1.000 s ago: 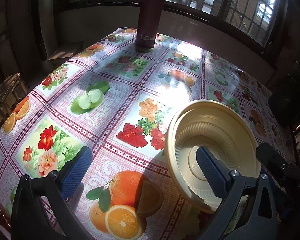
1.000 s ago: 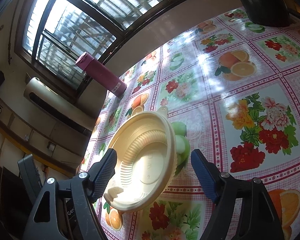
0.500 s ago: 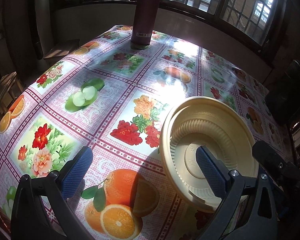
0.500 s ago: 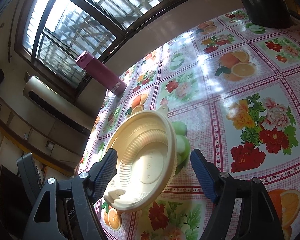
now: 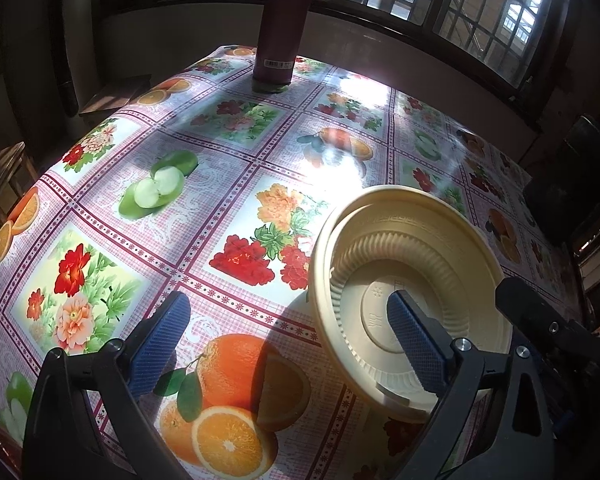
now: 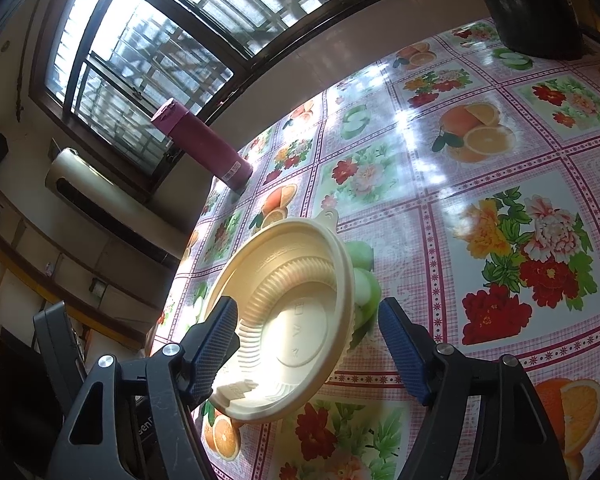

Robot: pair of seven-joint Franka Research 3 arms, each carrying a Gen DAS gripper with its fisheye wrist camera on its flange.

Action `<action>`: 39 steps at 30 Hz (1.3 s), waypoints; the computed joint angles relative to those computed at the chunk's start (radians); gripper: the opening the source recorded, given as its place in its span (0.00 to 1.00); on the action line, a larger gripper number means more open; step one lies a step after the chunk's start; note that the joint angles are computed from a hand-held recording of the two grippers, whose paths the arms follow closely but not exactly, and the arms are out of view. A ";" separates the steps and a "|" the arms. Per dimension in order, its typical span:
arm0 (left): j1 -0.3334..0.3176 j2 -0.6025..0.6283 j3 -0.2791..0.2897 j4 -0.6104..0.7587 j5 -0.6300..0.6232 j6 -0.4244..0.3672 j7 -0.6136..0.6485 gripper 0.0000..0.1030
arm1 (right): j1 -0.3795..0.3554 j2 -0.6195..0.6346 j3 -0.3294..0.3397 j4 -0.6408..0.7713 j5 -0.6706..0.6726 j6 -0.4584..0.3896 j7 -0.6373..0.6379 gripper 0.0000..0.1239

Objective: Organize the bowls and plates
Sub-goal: 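Close the left gripper on the beige bowl rim, then lift the beige bowl and carry it over the red plate stack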

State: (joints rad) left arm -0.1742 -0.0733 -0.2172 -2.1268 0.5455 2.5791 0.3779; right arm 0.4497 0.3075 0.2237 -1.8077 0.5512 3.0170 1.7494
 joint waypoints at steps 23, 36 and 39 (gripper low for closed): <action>-0.009 0.015 0.012 -0.016 -0.174 0.100 0.183 0.42 | 0.031 -0.002 -0.042 -0.009 -0.076 0.003 0.056 0.26; -0.017 0.017 0.008 -0.015 -0.192 0.141 0.273 0.26 | 0.082 -0.007 -0.124 -0.025 -0.230 -0.013 0.217 0.11; -0.018 0.021 0.008 -0.012 -0.208 0.141 0.292 0.26 | 0.075 -0.013 -0.120 -0.034 -0.245 -0.009 0.231 0.11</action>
